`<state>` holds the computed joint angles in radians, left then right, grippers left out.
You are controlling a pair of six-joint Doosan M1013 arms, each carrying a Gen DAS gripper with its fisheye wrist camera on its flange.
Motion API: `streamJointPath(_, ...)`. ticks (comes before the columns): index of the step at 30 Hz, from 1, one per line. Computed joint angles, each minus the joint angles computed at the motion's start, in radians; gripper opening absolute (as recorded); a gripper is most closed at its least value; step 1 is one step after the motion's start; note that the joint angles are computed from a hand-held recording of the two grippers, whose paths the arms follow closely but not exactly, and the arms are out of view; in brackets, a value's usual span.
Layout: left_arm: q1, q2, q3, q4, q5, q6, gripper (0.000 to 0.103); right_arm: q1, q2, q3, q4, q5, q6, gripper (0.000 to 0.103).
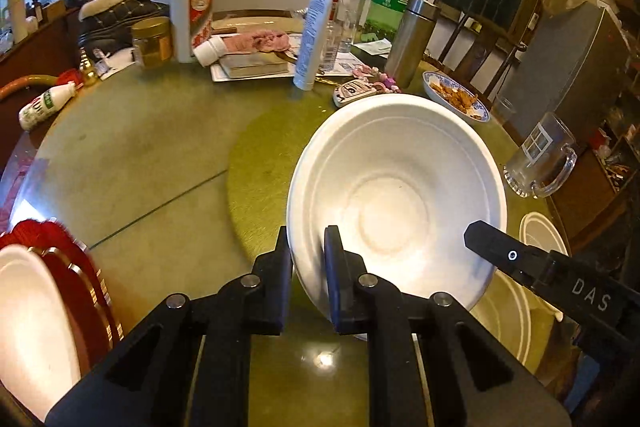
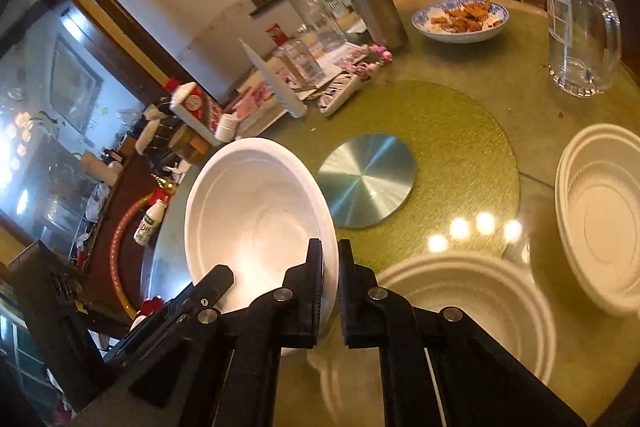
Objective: Organize plates and bowls
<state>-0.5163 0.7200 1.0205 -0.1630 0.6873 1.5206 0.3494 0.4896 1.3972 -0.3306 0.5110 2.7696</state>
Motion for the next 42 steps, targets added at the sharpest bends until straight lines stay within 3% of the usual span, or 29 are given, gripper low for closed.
streamJointPath(5, 0.002, -0.048, 0.11, 0.05, -0.119, -0.032, 0.013, 0.033, -0.001, 0.03, -0.139, -0.049, 0.123, 0.007)
streamJointPath(20, 0.001, -0.063, 0.184, 0.07, -0.249, -0.066, 0.014, 0.075, 0.022, 0.022, -0.405, 0.002, 0.258, 0.007)
streamJointPath(42, 0.0, -0.057, 0.189, 0.061, -0.257, -0.057, 0.015, 0.077, 0.033, 0.021, -0.438, 0.018, 0.27, 0.008)
